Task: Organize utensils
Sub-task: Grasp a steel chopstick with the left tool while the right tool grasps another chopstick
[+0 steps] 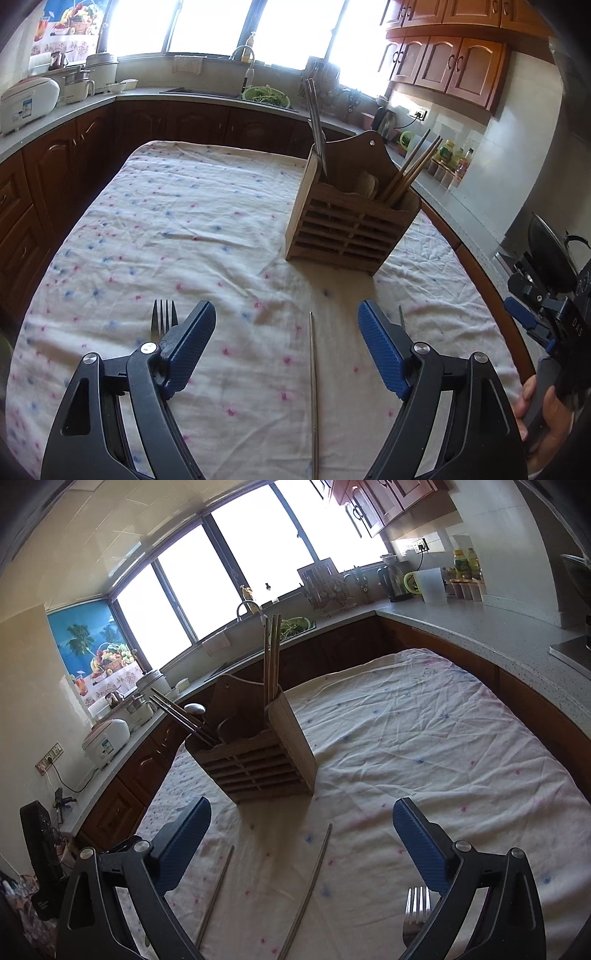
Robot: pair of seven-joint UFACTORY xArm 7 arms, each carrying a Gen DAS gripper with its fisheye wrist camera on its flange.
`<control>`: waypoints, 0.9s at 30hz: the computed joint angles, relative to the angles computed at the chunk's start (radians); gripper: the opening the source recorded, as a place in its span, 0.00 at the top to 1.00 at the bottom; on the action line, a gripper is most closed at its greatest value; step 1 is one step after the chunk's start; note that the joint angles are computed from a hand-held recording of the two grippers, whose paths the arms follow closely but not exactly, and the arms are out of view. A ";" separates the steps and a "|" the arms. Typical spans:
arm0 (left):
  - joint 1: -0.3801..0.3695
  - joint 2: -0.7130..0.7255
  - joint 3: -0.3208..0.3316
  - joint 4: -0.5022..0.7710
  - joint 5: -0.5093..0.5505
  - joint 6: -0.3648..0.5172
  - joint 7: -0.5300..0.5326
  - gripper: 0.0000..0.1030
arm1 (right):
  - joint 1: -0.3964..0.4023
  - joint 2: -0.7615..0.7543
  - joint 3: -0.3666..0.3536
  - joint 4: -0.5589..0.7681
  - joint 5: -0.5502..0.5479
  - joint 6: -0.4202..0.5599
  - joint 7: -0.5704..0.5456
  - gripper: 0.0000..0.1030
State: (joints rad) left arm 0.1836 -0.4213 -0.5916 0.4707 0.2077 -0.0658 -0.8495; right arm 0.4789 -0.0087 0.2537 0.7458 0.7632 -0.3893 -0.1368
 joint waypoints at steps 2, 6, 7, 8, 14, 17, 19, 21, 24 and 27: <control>-0.037 -0.022 0.020 -0.031 -0.013 0.001 -0.008 0.21 | 0.013 -0.015 0.021 -0.025 0.078 -0.015 -0.061 0.03; -0.086 -0.053 0.034 -0.086 -0.029 0.002 -0.020 0.20 | 0.036 -0.036 0.064 -0.071 0.232 -0.064 -0.179 0.03; -0.094 -0.055 0.034 -0.093 -0.031 0.006 -0.022 0.20 | 0.041 -0.043 0.068 -0.087 0.242 -0.070 -0.183 0.03; -0.099 -0.059 0.030 -0.100 -0.032 0.007 -0.025 0.20 | 0.045 -0.050 0.072 -0.100 0.252 -0.074 -0.187 0.03; -0.133 -0.080 0.021 -0.139 -0.037 0.007 -0.046 0.20 | 0.057 -0.073 0.102 -0.144 0.335 -0.093 -0.247 0.03; -0.147 -0.086 0.024 -0.151 -0.039 0.009 -0.053 0.20 | 0.063 -0.077 0.109 -0.152 0.386 -0.096 -0.290 0.03; -0.162 -0.083 0.037 -0.155 -0.041 0.012 -0.054 0.20 | 0.067 -0.081 0.103 -0.166 0.382 -0.090 -0.273 0.03; -0.171 -0.076 0.043 -0.155 -0.041 0.014 -0.054 0.20 | 0.069 -0.084 0.103 -0.176 0.377 -0.088 -0.263 0.03; -0.173 -0.072 0.043 -0.152 -0.039 0.016 -0.056 0.20 | 0.068 -0.082 0.105 -0.176 0.366 -0.086 -0.263 0.03; -0.176 -0.068 0.044 -0.148 -0.034 0.019 -0.055 0.20 | 0.067 -0.074 0.106 -0.166 0.372 -0.081 -0.281 0.03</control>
State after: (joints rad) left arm 0.0080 -0.4891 -0.5471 0.3224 0.1740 -0.0467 -0.9048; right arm 0.5458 -0.0827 0.3601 0.5799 1.1357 -0.4698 -0.4177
